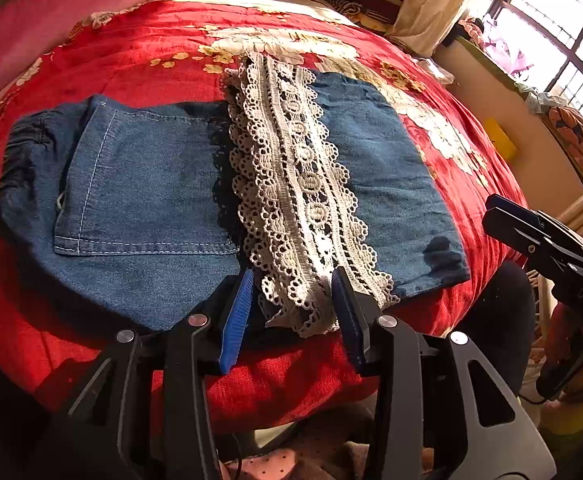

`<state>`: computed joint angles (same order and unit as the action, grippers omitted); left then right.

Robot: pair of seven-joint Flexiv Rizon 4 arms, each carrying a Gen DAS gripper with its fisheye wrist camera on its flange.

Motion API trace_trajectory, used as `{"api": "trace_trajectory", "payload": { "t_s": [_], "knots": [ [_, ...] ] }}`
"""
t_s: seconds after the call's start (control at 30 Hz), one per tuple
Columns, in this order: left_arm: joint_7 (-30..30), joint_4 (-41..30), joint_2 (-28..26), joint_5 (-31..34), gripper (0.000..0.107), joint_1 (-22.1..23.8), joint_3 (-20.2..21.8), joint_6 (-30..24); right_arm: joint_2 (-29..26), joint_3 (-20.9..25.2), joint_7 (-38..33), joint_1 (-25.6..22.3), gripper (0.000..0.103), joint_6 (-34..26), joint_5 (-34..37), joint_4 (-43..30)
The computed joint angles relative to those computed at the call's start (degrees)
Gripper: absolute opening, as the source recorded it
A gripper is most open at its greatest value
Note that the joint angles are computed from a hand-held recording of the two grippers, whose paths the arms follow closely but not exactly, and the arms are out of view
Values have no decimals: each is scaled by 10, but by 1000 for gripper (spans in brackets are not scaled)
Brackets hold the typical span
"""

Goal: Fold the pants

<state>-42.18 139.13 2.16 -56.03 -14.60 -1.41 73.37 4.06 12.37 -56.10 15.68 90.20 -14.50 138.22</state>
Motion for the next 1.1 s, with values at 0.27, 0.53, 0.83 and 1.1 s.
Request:
{"api": "trace_trajectory", "payload": {
  "t_s": [0.27,0.53,0.83,1.1],
  "knots": [
    [3,7,20,-15,43,-5,7,16,-17,11,-6,17,50,-14,-31,-16],
    [13,11,21,-36,50,-8,13,29,-63,20,-75,54,50,-85,45,-65],
    [23,10,16,-62,50,4,14,15,-85,16,-47,61,50,-103,32,-70],
    [25,21,45,-63,62,0,23,51,-46,25,-72,59,61,-79,79,-72]
  ]
}}
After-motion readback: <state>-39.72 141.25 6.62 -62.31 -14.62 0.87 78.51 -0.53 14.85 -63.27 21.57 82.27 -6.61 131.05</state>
